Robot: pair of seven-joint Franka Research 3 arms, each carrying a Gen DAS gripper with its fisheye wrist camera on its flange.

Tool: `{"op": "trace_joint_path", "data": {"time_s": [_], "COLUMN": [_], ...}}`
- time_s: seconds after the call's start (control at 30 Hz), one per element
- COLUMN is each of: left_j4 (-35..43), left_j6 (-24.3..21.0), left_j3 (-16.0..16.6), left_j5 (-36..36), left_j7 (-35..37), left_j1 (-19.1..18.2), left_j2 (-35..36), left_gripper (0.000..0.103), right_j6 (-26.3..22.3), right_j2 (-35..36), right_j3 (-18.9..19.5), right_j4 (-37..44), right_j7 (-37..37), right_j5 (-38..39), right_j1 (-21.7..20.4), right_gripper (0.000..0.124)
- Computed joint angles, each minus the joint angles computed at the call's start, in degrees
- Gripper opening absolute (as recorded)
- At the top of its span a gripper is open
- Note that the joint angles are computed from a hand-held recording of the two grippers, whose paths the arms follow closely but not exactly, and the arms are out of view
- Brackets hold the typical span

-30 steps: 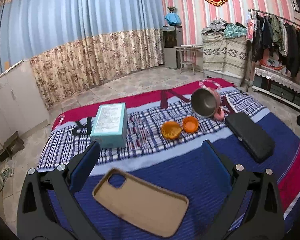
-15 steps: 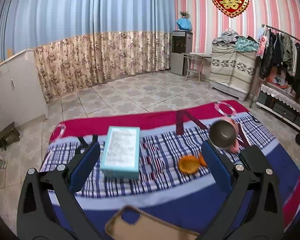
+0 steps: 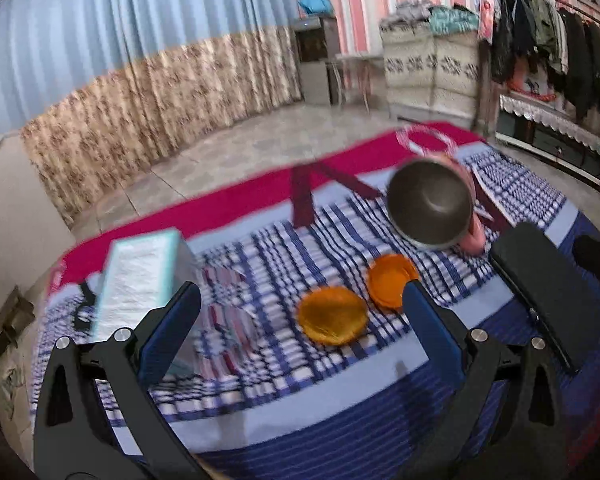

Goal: Collect trash
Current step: 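Grasp the larger orange peel with the left gripper, then grasp the small orange peel with the right gripper while the left gripper holds its peel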

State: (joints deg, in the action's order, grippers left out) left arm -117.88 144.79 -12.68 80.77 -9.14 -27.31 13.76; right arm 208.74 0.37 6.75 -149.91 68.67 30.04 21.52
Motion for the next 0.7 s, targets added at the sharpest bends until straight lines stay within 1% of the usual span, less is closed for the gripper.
{"op": "trace_joint_path", "data": {"time_s": [0.07,0.13,0.17,0.23,0.3,0.33,0.37,0.4,0.43,0.47,0.5,0.53,0.57,0.63,0.7], "left_j4": [0.3,0.4,0.5,0.9,1.4,1.6,1.9,2.0,1.8,1.2,0.7,-0.3,-0.8,-2.8,-5.9], "left_j6": [2.5,4.6,5.7,7.1,10.1,11.4,12.6,13.3,13.8,15.0,15.6,15.7,15.1,12.6,9.7], "left_j3": [0.2,0.7,0.9,1.2,1.4,1.6,1.9,2.2,2.8,3.5,3.9,4.3,4.2,3.4,2.4], "left_j5": [-0.7,-0.6,-1.0,-2.1,-5.0,-5.9,-6.5,-7.2,-6.6,-4.7,-3.4,-1.0,-0.1,1.8,3.5], "left_j7": [-0.7,-1.8,-1.8,-0.9,2.1,3.3,4.3,5.1,4.3,2.2,0.8,-2.0,-2.8,-4.6,-6.9], "left_j1": [0.7,1.2,1.5,1.9,2.7,2.9,2.9,2.8,2.3,2.0,1.8,1.5,1.5,1.4,1.5], "left_j2": [0.6,1.1,1.6,2.6,3.7,4.1,4.6,4.9,4.7,4.1,3.6,2.6,2.0,-0.3,-3.7], "left_gripper": [0.097,0.095,0.092,0.081,0.06,0.056,0.047,0.043,0.043,0.039,0.037,0.037,0.036,0.036,0.036], "right_j6": [-0.5,-0.8,-1.0,-0.9,-0.9,-1.1,-1.3,-1.3,-1.2,-1.1,-0.9,-0.9,-1.2,-2.4,-3.6], "right_j2": [0.5,0.7,1.0,1.8,2.5,2.7,3.0,3.2,3.4,3.4,3.6,3.7,3.9,4.0,4.9], "right_j3": [-0.6,-1.1,-1.4,-1.5,-1.4,-1.3,-1.3,-1.2,-1.1,-1.0,-0.8,-0.7,-0.5,-0.3,0.0], "right_j4": [-0.3,-0.7,-0.8,-0.6,-0.2,0.0,0.3,0.7,0.9,1.0,1.1,1.3,1.6,2.1,3.4], "right_j7": [3.6,7.4,9.4,10.8,11.5,11.2,10.0,7.9,6.1,5.0,4.1,3.8,3.0,2.4,1.7], "right_j5": [-2.9,-5.9,-7.3,-7.3,-7.2,-6.7,-5.4,-3.4,-1.7,-0.8,-0.3,-0.2,0.1,-0.6,-0.6], "right_j1": [-0.7,-1.6,-2.1,-2.4,-2.5,-2.3,-1.9,-1.2,-0.6,-0.2,0.2,0.4,0.9,1.2,1.9], "right_gripper": [0.099,0.099,0.099,0.099,0.098,0.098,0.098,0.098,0.097,0.097,0.097,0.096,0.095,0.086,0.085]}}
